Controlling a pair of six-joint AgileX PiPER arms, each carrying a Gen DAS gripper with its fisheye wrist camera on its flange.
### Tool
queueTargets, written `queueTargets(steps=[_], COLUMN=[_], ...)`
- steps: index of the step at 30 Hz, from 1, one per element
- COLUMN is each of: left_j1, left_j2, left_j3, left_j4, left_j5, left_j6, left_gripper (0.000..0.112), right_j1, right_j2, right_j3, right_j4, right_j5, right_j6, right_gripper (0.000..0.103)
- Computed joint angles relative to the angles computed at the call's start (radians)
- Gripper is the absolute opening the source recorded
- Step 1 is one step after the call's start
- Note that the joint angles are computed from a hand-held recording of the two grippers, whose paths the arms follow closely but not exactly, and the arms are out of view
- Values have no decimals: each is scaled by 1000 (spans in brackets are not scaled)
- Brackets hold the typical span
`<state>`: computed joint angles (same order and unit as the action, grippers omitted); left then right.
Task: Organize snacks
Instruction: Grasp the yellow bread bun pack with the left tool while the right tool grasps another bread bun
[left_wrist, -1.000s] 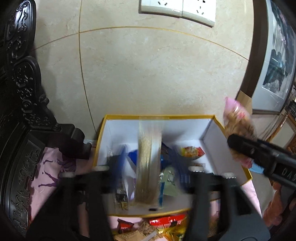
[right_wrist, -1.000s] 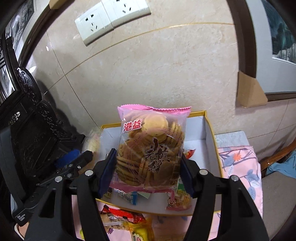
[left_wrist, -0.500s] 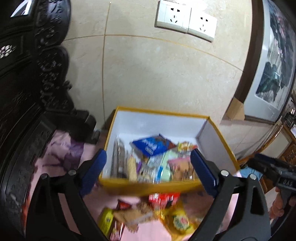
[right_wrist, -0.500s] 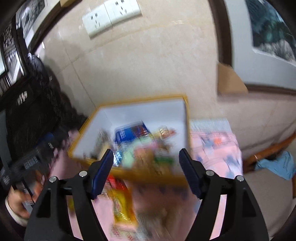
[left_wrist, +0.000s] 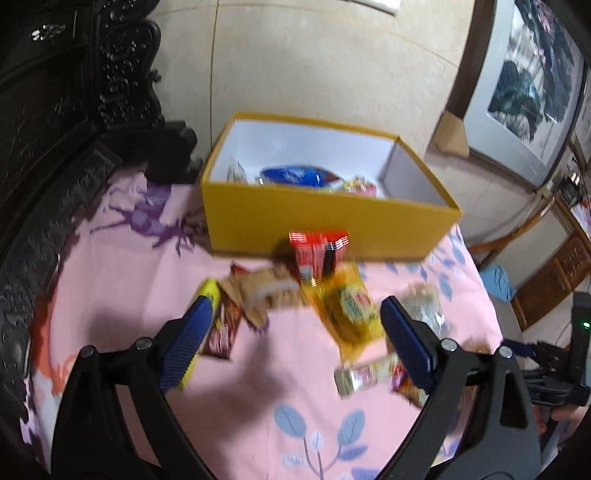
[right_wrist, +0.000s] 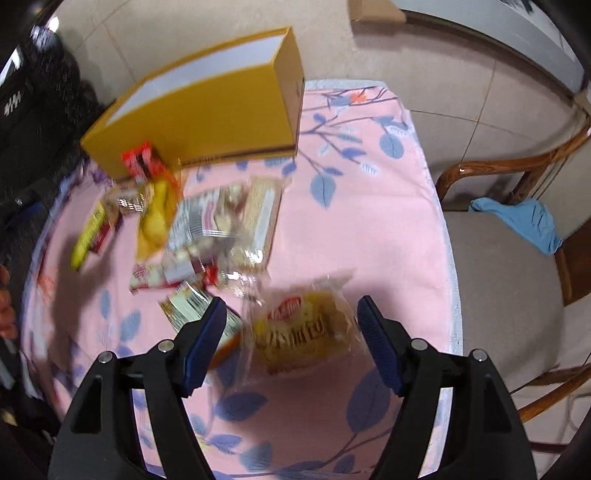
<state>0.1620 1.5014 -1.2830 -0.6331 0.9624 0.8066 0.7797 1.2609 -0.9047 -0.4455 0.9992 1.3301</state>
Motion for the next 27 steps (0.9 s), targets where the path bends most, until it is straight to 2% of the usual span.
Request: queueTargets(steps=[2,5,8,13,18,20,22,24,26,27], left_j1=[9,13,7,3,4,2,-4,-13,-25,-28], left_j2=[-24,-53,-71,-76,-89,-93,-95,-101,-109,-113], left_j3=[28,57,74,87,100,108,114,125,144,161], left_j4=[0,-3,7,33,52,56,60,62,67,62], left_j5=[13,22,19,26,38,40,37,31,18,6], left_j6=[15,39,41,26,31,37,39,39,43,61], left_gripper=[94,94,94,94,94,94,94,94,94,94], right_j1=[17,10,41,56,67,80,91,86,43,39], right_j2=[30,52,91,117,138,157,182,169,121,108], right_j3=[9,15,8,27,14,17,24,56,107,122], right_j4=[-6,9,-37,-96,-120,-145,-170,-193,-178,-188], right_j5=[13,-25,6,4,51,67,74,44,-41,-55], right_j6=[-8,-51,-50,-66,-100,-127,-147,-121,-92,-61], right_gripper=[74,75,75,78,78,80,88,89,82,77])
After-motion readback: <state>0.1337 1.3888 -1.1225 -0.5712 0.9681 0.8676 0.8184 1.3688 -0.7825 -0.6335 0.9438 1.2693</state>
